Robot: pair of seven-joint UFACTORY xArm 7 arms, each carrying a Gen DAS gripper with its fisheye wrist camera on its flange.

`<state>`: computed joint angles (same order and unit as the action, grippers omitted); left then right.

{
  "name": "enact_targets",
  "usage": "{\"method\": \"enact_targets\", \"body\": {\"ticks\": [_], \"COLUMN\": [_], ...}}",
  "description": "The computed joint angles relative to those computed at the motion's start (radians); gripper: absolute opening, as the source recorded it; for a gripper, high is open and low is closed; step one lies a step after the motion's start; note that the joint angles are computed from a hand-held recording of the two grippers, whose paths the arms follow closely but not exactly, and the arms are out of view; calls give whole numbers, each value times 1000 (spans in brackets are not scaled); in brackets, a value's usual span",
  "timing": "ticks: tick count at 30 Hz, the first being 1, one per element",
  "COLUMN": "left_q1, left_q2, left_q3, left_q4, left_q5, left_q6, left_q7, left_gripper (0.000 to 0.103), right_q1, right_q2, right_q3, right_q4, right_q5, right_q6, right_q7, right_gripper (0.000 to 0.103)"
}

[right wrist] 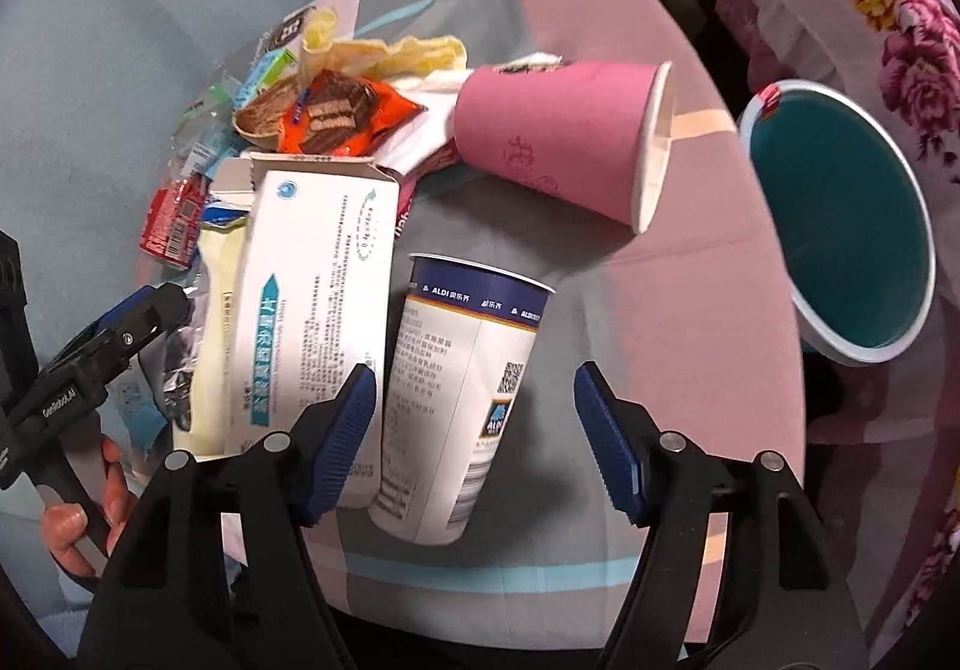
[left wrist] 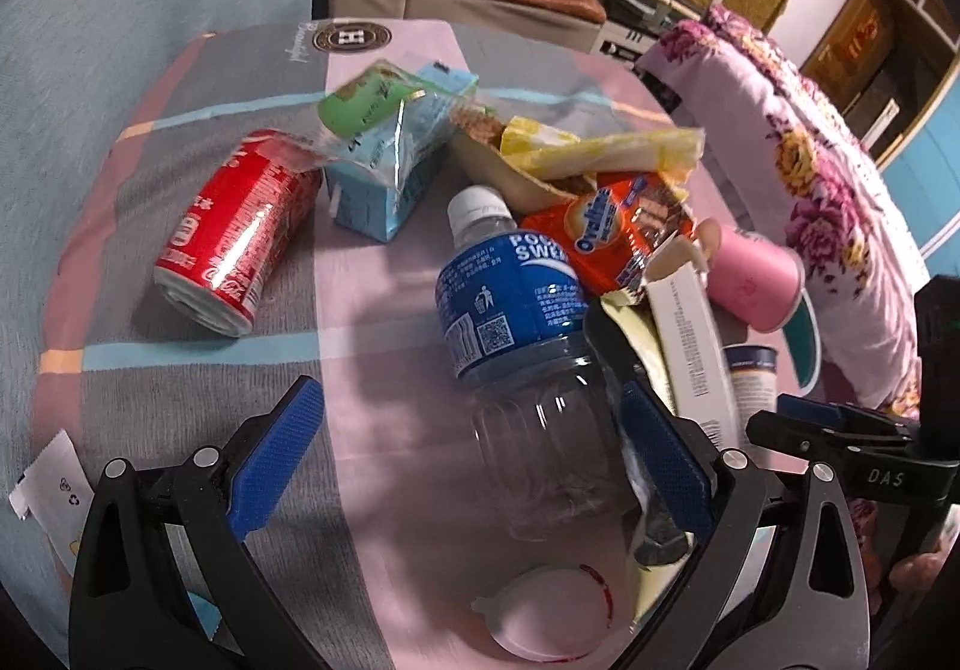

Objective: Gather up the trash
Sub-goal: 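Grasp the blue Pocari Sweat bottle with the left tool while the right tool grasps the white ALDI cup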

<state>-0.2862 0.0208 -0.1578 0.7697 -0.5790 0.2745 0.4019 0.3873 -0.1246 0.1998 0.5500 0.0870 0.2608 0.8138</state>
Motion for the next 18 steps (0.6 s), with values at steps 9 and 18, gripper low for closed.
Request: {"method": "enact_targets", "body": {"ticks": [9, 18], "left_q1": [0, 69], "left_q2": [109, 147], "left_q3": [-8, -32], "left_q4": [64, 84], "left_q5": [199, 203], "left_q6": [10, 39], "left_q7": [-147, -128], "left_gripper": [99, 70], "right_q1": [28, 18], "right_q2": [40, 50], "right_q3": [-10, -12], "right_q4": [0, 8], "right_q5": [155, 144], "right_q6": [-23, -19], "right_q7": [-139, -134], "right_gripper": [50, 50]}}
